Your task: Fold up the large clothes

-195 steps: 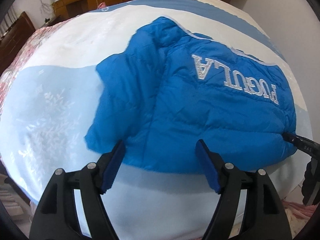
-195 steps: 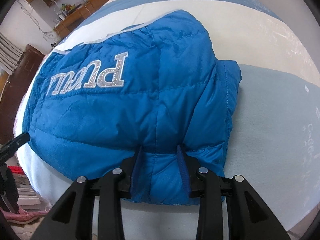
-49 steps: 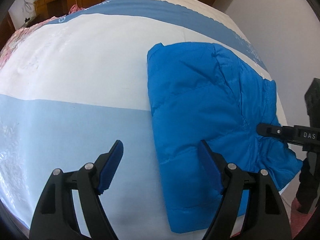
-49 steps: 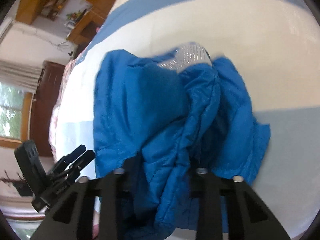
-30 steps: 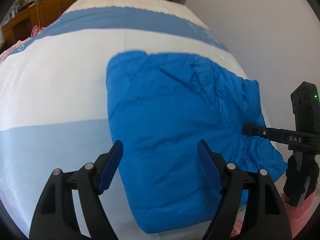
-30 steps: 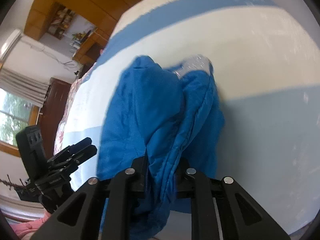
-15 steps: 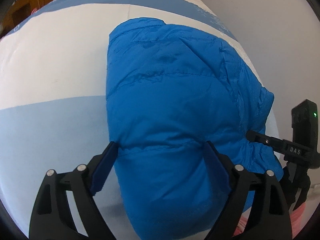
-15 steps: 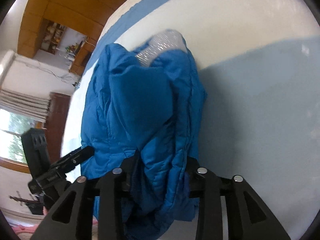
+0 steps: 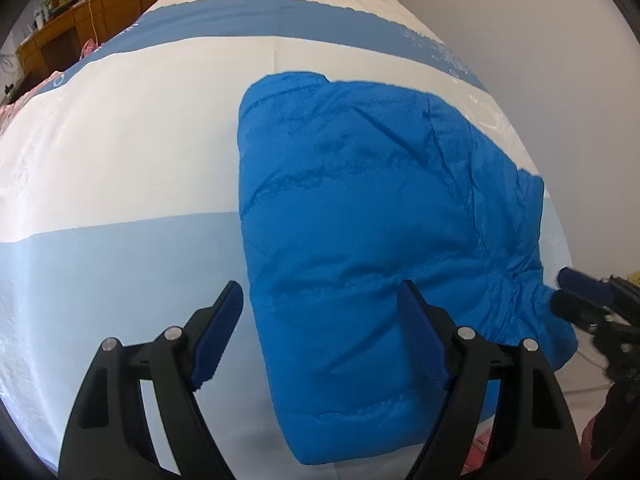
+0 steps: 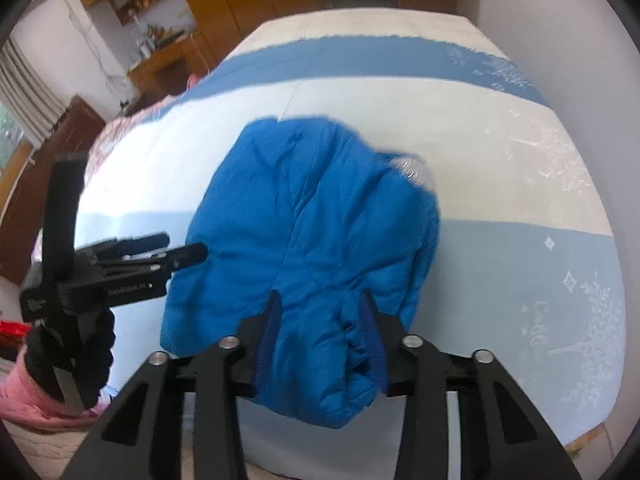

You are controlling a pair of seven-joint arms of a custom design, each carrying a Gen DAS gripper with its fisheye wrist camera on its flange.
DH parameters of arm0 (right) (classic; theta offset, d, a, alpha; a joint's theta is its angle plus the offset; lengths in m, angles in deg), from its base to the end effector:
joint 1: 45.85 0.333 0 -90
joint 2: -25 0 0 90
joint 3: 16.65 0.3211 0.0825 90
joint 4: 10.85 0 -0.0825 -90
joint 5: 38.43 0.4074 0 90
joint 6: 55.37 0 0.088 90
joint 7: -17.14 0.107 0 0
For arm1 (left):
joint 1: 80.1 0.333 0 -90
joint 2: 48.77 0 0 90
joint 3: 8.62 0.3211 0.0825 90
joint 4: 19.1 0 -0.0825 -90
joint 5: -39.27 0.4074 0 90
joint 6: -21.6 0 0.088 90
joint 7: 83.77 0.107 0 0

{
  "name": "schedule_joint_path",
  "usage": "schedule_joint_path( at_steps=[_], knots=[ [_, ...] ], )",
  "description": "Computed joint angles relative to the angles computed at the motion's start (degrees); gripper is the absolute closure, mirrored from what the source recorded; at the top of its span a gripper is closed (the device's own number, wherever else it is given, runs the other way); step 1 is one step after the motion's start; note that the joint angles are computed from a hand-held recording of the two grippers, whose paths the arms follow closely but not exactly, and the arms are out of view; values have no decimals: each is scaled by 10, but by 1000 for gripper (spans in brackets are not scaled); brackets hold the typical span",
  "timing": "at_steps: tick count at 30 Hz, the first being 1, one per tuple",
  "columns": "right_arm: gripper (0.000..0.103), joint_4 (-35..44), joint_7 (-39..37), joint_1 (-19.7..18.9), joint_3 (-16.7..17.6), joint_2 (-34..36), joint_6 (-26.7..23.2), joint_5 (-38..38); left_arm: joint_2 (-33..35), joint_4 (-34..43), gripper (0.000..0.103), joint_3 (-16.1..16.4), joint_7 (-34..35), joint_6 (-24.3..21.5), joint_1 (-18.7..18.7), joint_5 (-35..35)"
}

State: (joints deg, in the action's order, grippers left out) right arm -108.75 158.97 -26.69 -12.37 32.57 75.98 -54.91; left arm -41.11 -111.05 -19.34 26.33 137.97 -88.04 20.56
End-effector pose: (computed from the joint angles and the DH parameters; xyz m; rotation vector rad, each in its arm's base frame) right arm 0.6134 0.2563 0.5545 -1.5381 2.2161 -0.4151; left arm 0.6171 -0.2200 0.5813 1.4601 -2.6656 0.6859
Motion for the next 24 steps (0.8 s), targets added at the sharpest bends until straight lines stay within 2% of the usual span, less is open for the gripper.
schedule_joint_path(
  at_steps=[5, 9, 13, 16, 18, 21, 24],
  knots=[
    [79, -66, 18, -5, 0, -32, 5, 20, -7, -18, 24, 0, 14, 2, 1, -5],
    [79, -87, 21, -9, 2, -19, 18, 45, 3, -17, 23, -1, 16, -16, 2, -20],
    [79, -103, 31, -13, 0, -12, 44, 55, 5, -32, 20, -2, 19, 2, -1, -13],
    [79, -95, 3, -19, 1, -17, 32, 78, 24, -1, 20, -1, 11, -30, 1, -17],
    [79, -94, -15, -22, 0, -30, 27, 88, 36, 25, 25, 0, 8, -48, 4, -20],
    [75, -77, -15, -22, -3, -50, 14, 43, 41, 46, 37, 0, 9, -23, 2, -7],
    [73, -47, -20, -24, -5, -47, 12, 11, 72, 105, 39, -6, 4, -39, 3, -25]
  ],
)
